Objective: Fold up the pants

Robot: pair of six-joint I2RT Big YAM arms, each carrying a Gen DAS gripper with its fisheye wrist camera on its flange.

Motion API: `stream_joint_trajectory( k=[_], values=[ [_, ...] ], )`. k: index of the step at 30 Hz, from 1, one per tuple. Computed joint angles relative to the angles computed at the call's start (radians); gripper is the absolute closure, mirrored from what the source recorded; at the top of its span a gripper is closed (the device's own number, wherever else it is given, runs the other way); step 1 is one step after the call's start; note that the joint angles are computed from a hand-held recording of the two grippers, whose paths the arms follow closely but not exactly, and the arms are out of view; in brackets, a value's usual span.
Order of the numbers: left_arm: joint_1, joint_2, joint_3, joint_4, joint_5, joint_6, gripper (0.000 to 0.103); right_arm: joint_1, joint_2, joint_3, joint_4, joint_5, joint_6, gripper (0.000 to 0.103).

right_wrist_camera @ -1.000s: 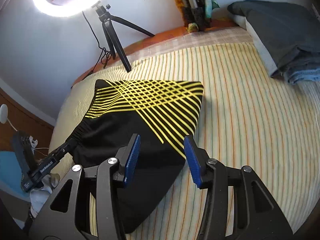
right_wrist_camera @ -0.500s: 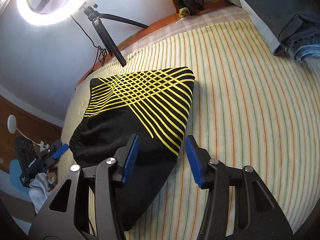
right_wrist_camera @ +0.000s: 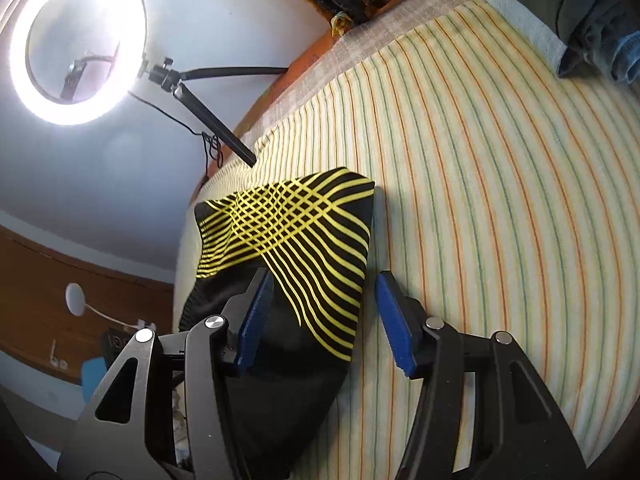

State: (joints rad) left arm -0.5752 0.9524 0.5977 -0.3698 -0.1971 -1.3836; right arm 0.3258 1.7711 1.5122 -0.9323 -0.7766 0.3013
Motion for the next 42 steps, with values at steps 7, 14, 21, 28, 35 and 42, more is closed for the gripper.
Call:
stream_joint_trajectory(
  k=[7,14,21,28,35,42],
  values=[
    [-0.018,0.074,0.057,-0.020,-0.086,0.022,0.036,0.016,0.031,0.007,0.101,-0.037,0.093,0.045],
    [-0.025,0.100,0.069,-0.050,-0.138,0.002,0.072,0.044,0.032,-0.001,0.171,-0.018,0.143,0.050],
    [-0.031,0.096,0.057,-0.023,-0.155,-0.018,0.078,0.045,0.037,-0.016,0.195,-0.009,0.196,0.070],
    [-0.037,0.099,0.054,-0.014,-0.164,-0.016,0.079,0.008,0.012,-0.062,0.243,-0.004,0.241,0.068],
    [-0.044,0.098,0.050,-0.006,-0.179,-0.018,0.080,0.047,0.070,0.020,0.212,0.010,0.231,0.091],
    [-0.077,0.100,0.087,-0.055,-0.237,0.017,0.082,0.082,0.029,0.070,0.111,0.131,0.056,0.093]
  ],
)
